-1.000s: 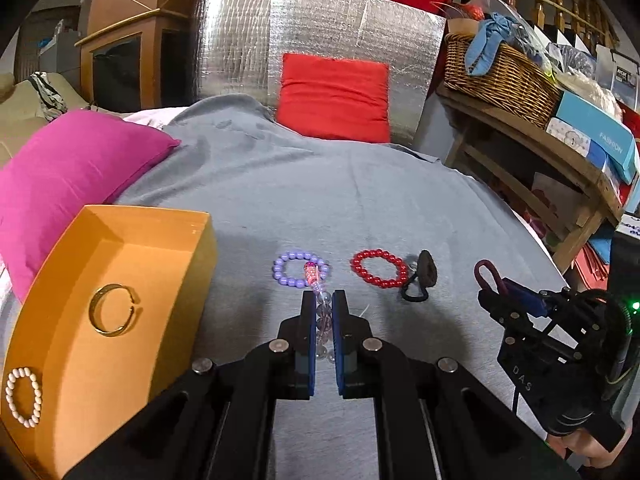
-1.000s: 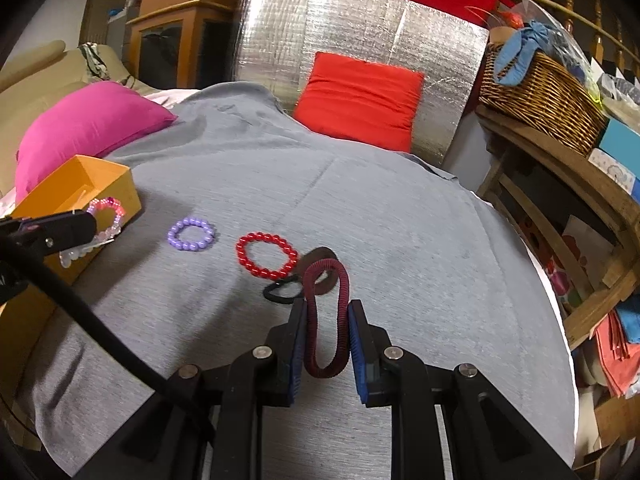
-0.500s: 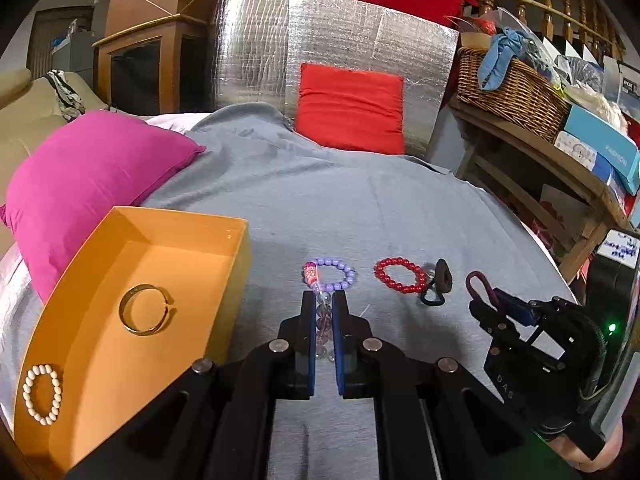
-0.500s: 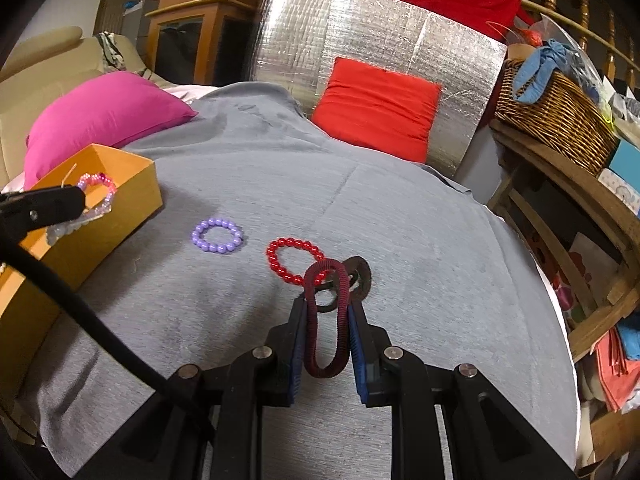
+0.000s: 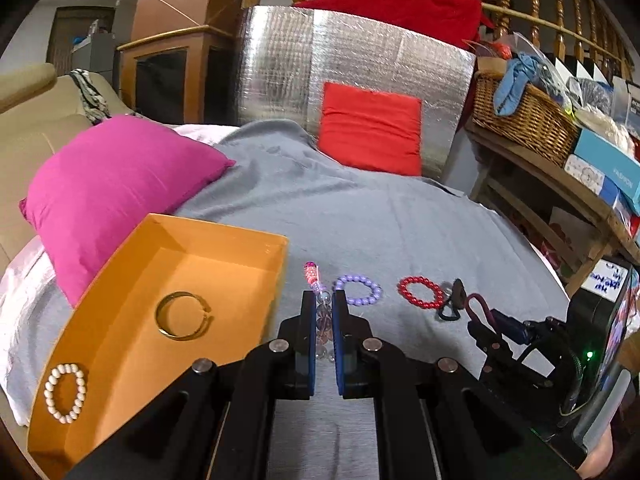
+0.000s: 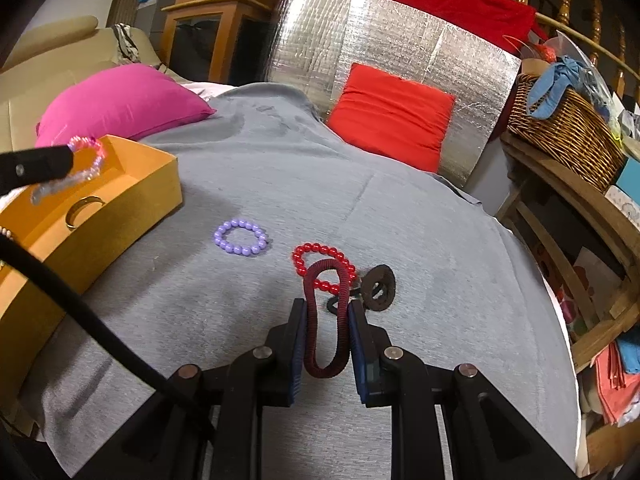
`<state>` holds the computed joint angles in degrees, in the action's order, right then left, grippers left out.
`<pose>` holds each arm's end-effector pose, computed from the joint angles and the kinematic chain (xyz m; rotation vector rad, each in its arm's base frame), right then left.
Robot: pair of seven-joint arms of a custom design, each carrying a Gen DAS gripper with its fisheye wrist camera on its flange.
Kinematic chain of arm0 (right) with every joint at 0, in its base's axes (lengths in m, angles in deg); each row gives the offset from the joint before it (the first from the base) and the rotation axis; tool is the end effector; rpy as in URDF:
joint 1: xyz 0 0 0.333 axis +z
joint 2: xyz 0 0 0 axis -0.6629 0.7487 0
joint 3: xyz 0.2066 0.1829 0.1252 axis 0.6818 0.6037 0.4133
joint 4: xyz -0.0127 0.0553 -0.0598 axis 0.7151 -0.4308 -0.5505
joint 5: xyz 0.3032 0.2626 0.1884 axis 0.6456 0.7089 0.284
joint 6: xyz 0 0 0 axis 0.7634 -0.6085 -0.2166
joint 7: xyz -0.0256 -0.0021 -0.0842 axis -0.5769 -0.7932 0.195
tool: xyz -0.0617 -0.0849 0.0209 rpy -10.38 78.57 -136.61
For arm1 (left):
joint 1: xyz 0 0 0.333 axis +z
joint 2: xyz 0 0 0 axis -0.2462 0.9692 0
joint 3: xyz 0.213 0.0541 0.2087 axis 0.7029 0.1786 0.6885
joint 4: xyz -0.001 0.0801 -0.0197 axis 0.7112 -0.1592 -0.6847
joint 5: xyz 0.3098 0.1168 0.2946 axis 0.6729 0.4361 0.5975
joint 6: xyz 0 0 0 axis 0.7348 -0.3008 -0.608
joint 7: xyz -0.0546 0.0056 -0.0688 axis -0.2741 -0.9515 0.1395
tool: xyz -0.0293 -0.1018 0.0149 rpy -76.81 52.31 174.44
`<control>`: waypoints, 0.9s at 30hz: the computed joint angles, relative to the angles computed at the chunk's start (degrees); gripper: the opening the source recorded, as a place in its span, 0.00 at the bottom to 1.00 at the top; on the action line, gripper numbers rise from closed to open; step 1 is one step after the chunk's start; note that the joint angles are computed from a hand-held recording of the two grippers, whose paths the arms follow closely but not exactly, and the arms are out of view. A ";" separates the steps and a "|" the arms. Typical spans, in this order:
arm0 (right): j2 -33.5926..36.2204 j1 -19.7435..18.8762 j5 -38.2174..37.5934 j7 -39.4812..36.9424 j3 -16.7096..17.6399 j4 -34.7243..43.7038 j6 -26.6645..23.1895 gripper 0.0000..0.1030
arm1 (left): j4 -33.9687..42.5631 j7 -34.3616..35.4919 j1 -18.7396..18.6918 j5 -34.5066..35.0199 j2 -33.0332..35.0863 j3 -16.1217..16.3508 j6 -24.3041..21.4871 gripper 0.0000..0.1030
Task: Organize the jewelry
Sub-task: 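Lower both held items into the orange box and open both grippers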
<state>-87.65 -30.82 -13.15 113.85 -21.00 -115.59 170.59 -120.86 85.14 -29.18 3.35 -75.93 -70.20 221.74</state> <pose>0.4777 0.2628 0.5867 -1.9824 1.5400 -1.0178 0.4869 -0.1185 0.5993 -1.6253 1.7914 -1.0955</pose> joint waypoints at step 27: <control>23.83 15.61 49.67 -32.63 -6.84 29.57 -6.36 0.22 | -4.81 -3.27 7.92 -1.42 -4.54 5.54 -11.86 0.07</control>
